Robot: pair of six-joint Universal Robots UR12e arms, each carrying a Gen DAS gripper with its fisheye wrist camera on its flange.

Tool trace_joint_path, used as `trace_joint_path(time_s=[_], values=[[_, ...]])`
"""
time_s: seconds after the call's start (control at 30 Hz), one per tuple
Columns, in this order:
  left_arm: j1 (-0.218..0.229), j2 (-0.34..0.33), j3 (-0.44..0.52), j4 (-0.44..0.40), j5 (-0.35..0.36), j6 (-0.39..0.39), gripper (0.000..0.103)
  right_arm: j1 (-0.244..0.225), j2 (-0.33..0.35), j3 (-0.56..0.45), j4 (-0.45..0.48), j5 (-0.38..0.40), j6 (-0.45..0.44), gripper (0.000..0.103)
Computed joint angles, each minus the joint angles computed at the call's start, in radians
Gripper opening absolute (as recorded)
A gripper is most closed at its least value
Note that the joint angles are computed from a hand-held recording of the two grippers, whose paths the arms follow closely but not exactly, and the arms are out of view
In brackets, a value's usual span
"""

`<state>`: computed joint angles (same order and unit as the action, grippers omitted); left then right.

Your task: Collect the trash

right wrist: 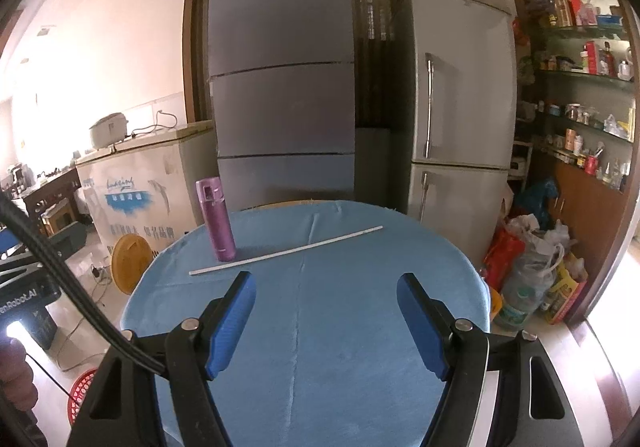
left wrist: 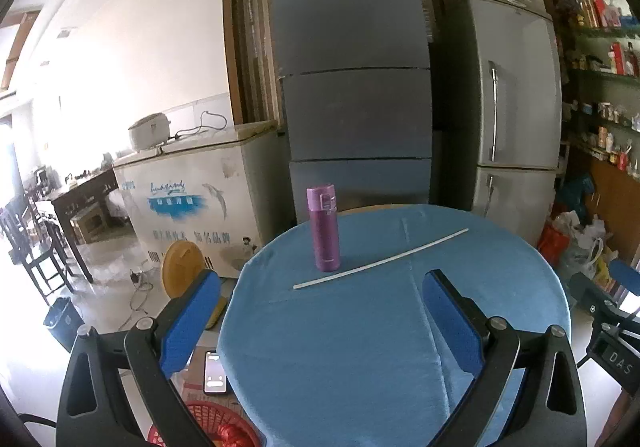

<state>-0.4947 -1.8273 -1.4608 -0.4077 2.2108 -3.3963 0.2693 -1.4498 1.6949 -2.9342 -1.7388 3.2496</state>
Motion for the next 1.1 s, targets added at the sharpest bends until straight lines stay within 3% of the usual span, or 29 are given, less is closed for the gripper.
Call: trace_joint_path(time_s=[0.5, 1.1], values=[[0.036, 0.014, -0.023, -0.01, -0.044, -0.027, 0.101, 0.027, 0.036, -0.039, 0.037, -0.027, -0.014, 0.076], [0.05, -0.033, 0.032, -0.094, -0.119, -0.036, 0.101, -0.01, 0.08, -0.066, 0.09, 0.003, 0.03, 0.076]])
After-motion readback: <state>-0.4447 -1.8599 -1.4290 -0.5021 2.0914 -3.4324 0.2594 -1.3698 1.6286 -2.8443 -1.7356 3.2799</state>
